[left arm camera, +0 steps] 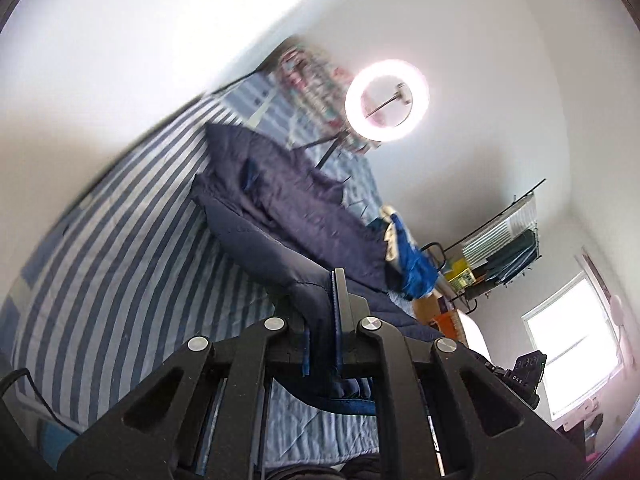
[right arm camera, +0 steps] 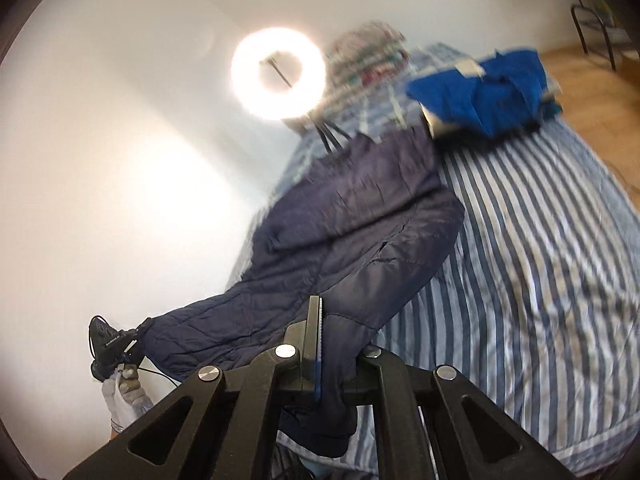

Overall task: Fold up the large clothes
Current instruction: 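Lift the hem with both grippers and fold it toward the collar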

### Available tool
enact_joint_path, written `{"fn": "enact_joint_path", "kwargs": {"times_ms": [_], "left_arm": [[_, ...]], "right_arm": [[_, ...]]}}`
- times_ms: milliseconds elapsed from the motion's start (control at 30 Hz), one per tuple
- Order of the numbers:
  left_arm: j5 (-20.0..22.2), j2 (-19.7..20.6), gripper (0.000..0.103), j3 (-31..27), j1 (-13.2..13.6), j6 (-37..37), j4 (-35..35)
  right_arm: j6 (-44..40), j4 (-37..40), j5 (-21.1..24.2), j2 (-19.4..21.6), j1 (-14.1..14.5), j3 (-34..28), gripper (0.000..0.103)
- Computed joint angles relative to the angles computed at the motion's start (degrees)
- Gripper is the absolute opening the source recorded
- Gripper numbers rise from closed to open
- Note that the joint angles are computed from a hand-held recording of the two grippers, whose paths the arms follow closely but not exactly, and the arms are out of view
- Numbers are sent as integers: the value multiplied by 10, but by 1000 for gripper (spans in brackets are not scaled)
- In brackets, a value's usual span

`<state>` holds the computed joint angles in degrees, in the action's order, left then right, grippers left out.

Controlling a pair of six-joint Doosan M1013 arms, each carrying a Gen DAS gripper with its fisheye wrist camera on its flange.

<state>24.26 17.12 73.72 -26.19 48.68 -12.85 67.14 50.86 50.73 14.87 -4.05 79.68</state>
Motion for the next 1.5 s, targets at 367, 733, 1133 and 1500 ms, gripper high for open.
{"fn": "enact_joint_path", "kwargs": {"times_ms": [367,733,1133,1500], "left_arm": [[-6,-22,5,-5,-10,-47,89],[2,-15,5,-55,-13,6,83],[99,135,5,-251,28,16,55],[274,302,5,-496,49,-31,93]], "right_arm": [[-40,26,-2,-15,0,-12,1],[-73,81,-5,-25,-16,-13,1],[43,-106,-52,74,22,-155,1],[191,-284,21,215,45,-352,1]]}}
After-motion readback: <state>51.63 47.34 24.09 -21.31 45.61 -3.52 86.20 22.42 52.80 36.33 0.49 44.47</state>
